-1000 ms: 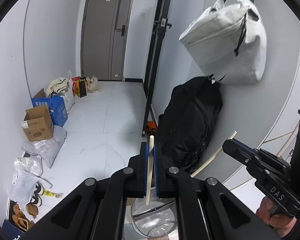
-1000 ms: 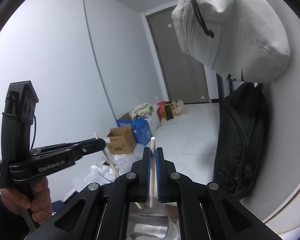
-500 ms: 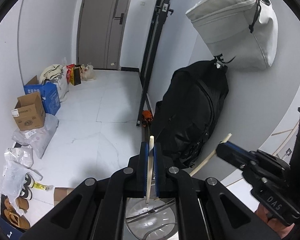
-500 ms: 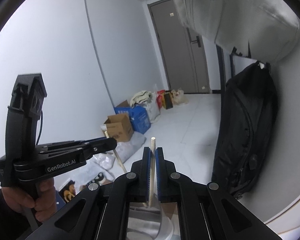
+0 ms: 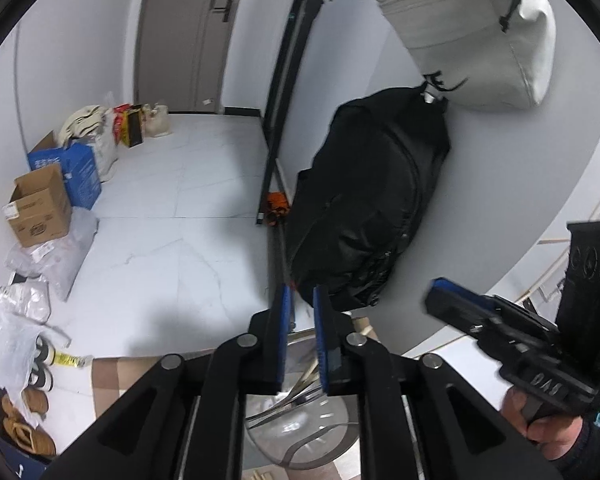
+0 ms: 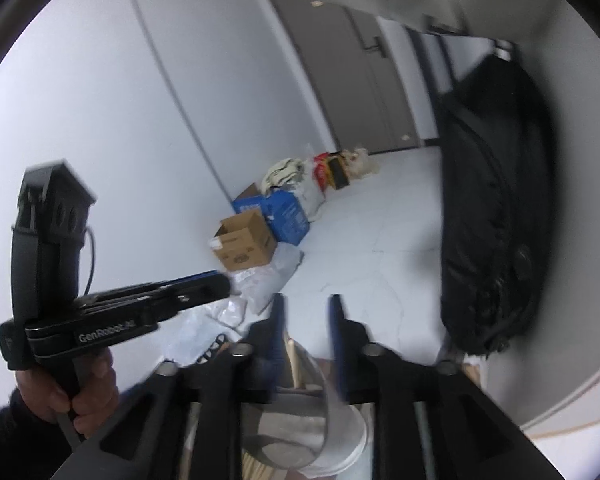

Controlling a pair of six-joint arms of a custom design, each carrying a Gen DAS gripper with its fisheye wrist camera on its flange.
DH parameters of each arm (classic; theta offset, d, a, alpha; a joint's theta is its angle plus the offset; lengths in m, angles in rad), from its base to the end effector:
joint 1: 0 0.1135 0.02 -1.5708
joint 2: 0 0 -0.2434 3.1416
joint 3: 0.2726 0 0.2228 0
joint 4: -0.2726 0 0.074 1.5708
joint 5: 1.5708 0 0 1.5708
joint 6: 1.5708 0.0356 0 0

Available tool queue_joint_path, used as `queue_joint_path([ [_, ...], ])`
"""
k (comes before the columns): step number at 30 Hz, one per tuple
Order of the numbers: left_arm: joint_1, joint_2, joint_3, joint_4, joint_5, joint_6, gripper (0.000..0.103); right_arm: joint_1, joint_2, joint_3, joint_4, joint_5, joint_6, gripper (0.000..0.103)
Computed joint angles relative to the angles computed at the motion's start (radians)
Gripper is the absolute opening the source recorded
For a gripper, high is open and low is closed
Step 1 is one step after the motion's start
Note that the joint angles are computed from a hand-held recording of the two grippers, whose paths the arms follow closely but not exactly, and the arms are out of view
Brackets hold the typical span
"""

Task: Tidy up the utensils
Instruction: 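Carry both chopsticks over the utensil holder and lower them inside, then open both grippers to drop the chopsticks into the holder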

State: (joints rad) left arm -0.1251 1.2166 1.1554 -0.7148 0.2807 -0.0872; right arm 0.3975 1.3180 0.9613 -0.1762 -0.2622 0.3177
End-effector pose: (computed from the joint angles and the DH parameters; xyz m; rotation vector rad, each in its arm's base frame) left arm 0.2276 -0.0386 0.3127 0.1835 2.3423 -0.4338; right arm 0.2495 0.1148 0.2754 -0.2483 2.1488 0.6976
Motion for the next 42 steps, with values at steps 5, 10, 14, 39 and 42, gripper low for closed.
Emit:
queue_joint_path([
  [5, -0.006, -0.073, -0.046, -0.009, -0.067, -0.029, 0.020, -0.025, -0.062, -0.044, -0.026, 0.015, 0.049, 0.049],
  [10, -0.011, -0.143, -0.075, -0.029, -0.109, -0.068, 0.034, 0.012, -0.136, -0.082, -0.054, 0.052, 0.077, 0.058],
  [14, -0.031, -0.196, -0.084, -0.036, -0.168, -0.077, 0.044, 0.070, -0.177, -0.085, -0.078, 0.104, 0.088, 0.063],
  [39, -0.200, -0.560, -0.238, -0.157, -0.454, -0.168, 0.081, 0.600, -0.434, -0.163, -0.177, 0.565, 0.152, 0.088],
  [42, -0.201, -0.606, -0.259, -0.181, -0.446, -0.173, 0.082, 0.669, -0.450, -0.188, -0.177, 0.631, 0.165, 0.093],
])
